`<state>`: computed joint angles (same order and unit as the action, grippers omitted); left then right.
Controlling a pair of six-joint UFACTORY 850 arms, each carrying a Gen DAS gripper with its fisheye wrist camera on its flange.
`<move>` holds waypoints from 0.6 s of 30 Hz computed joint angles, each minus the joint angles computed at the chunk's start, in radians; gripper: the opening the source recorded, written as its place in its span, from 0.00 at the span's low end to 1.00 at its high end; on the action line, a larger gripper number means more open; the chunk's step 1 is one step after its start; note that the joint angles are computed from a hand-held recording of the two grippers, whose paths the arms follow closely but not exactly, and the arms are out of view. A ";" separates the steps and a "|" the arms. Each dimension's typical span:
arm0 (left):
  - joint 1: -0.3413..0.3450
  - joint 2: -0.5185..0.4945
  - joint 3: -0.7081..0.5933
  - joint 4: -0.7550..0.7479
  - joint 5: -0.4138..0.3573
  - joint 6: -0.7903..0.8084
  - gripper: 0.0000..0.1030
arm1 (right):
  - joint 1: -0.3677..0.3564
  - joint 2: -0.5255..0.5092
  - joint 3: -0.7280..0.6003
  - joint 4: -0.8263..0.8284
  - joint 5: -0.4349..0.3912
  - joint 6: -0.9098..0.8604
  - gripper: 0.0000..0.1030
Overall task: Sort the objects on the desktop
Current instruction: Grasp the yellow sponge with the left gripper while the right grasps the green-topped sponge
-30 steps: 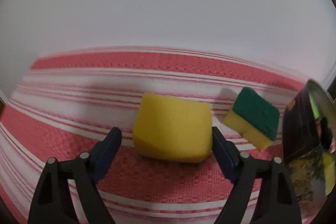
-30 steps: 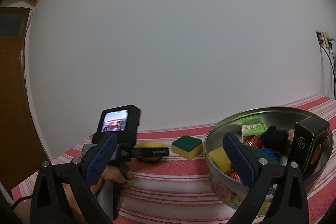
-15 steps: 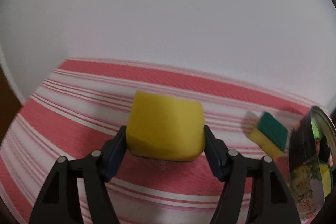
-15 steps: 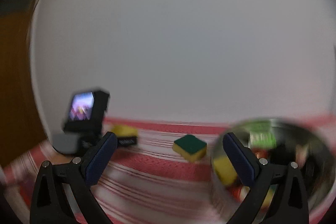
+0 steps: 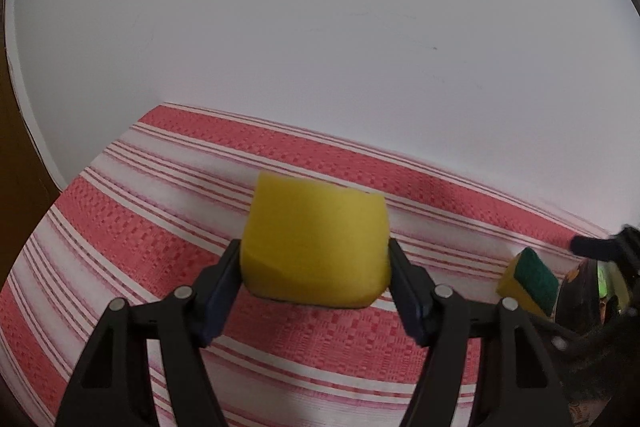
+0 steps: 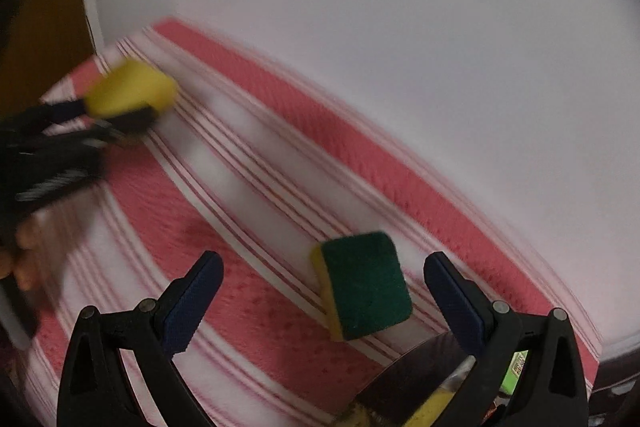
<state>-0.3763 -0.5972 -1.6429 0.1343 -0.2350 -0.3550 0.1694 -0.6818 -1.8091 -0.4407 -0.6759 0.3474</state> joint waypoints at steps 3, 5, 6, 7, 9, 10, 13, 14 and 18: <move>0.004 -0.016 -0.016 -0.030 0.003 0.022 0.67 | -0.012 -0.084 -0.110 0.002 -0.118 0.000 0.88; 0.007 -0.027 -0.029 -0.064 -0.002 0.052 0.67 | -0.025 -0.127 -0.167 0.027 -0.183 0.001 0.85; 0.006 -0.020 -0.022 -0.066 -0.001 0.051 0.67 | -0.036 -0.147 -0.198 0.069 -0.211 -0.019 0.82; 0.007 -0.021 -0.022 -0.072 -0.002 0.055 0.67 | -0.047 -0.163 -0.224 0.115 -0.235 -0.042 0.81; 0.007 -0.025 -0.029 -0.079 -0.005 0.062 0.67 | -0.061 -0.199 -0.274 0.173 -0.297 -0.071 0.80; 0.007 -0.028 -0.033 -0.079 -0.007 0.063 0.67 | -0.067 -0.198 -0.276 0.191 -0.292 -0.068 0.76; 0.008 -0.037 -0.042 -0.080 -0.012 0.067 0.67 | -0.083 -0.199 -0.287 0.259 -0.296 -0.112 0.64; 0.005 -0.036 -0.042 -0.063 -0.014 0.049 0.67 | -0.082 -0.199 -0.290 0.248 -0.303 -0.107 0.57; 0.002 -0.035 -0.037 0.057 0.000 -0.055 0.67 | -0.074 -0.137 -0.213 0.223 -0.220 -0.044 0.54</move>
